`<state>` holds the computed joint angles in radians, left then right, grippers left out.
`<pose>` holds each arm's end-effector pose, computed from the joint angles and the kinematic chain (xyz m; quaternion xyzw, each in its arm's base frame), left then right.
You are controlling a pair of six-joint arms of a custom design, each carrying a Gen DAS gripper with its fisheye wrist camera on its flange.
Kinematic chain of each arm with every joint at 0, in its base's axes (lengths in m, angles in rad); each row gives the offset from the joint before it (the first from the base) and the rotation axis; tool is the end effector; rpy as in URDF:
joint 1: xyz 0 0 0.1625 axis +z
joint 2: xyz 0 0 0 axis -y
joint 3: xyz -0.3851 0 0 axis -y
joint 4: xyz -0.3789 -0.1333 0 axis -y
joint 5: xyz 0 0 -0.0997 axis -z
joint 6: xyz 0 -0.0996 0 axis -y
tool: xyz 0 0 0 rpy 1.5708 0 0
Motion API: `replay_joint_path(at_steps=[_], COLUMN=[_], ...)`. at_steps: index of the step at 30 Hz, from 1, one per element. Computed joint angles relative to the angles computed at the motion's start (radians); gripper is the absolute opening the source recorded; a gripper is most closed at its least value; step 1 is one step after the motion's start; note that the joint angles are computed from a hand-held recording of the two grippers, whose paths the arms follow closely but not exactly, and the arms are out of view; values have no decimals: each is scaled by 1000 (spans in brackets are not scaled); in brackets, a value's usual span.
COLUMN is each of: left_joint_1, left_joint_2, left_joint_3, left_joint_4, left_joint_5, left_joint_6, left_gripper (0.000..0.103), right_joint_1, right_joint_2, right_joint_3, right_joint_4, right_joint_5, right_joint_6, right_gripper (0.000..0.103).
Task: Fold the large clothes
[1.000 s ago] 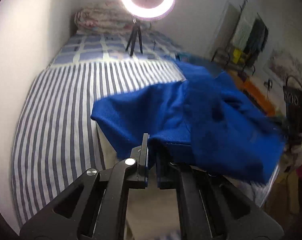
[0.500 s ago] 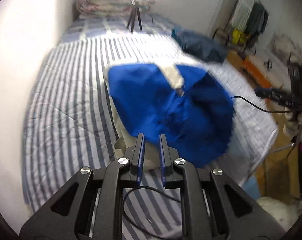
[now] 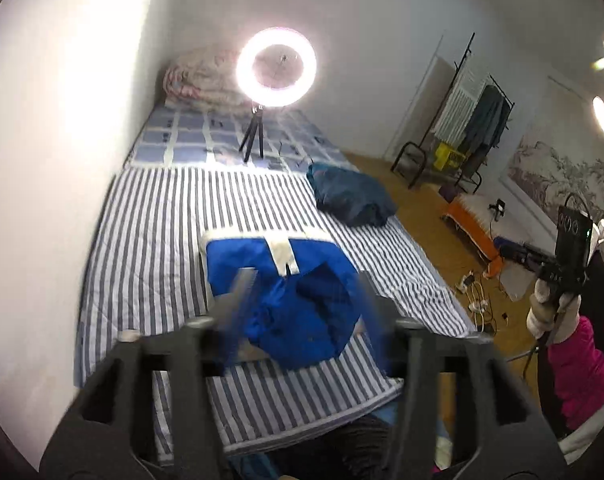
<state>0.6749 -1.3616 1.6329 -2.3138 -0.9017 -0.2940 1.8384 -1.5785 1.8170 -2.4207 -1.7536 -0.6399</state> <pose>-0.3226 -0.5080 0.4134 0.1990 0.8999 -0.3617 0.1407 0.2441 -0.4547 0.4351 0.3916 -0.8656 0.2784 0.1410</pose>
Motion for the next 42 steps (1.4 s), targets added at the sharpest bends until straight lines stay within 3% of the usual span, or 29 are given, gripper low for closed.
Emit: replay_joint_path(at_steps=[3, 7, 10, 15, 24, 25, 26, 27, 29, 31, 34, 39, 42], left_joint_1=[33, 145, 253, 377, 483, 491, 493, 497, 506, 501, 483, 464, 480], left_joint_2=[18, 102, 174, 274, 404, 421, 434, 447, 468, 478, 461, 396, 412], left_joint_3=[-1, -15, -42, -95, -217, -234, -250, -266, -290, -300, -290, -214, -218], left_joint_4=[-39, -69, -90, -156, -209, -207, -197, -182, -170, -159, -146, -173, -93], left_joint_5=[-20, -30, -110, -228, -374, -395, -400, -405, -426, -418, -410, -409, -342], left_joint_6=[-8, -69, -153, -224, -282, -275, -272, -271, -271, -256, -232, -219, -231], left_gripper=[62, 62, 62, 62, 62, 58, 45, 38, 12, 6, 2, 0, 0], right_joint_1=[-33, -126, -189, -281, -367, -367, -364, -362, -361, -361, -347, -348, -370], right_joint_2=[18, 65, 128, 245, 420, 428, 445, 462, 486, 501, 492, 398, 393], right_joint_3=[0, 31, 43, 21, -71, -74, -84, -98, -114, -132, -129, -100, -74], right_joint_4=[2, -4, -7, -19, -15, -22, -28, -26, -22, 4, 7, 67, 44], right_joint_5=[23, 67, 60, 99, 240, 239, 237, 234, 220, 218, 207, 299, 273], right_joint_6=[24, 20, 47, 117, 251, 253, 254, 253, 263, 276, 264, 255, 245], right_gripper=[47, 53, 54, 57, 56, 54, 54, 51, 37, 5, 0, 0, 0])
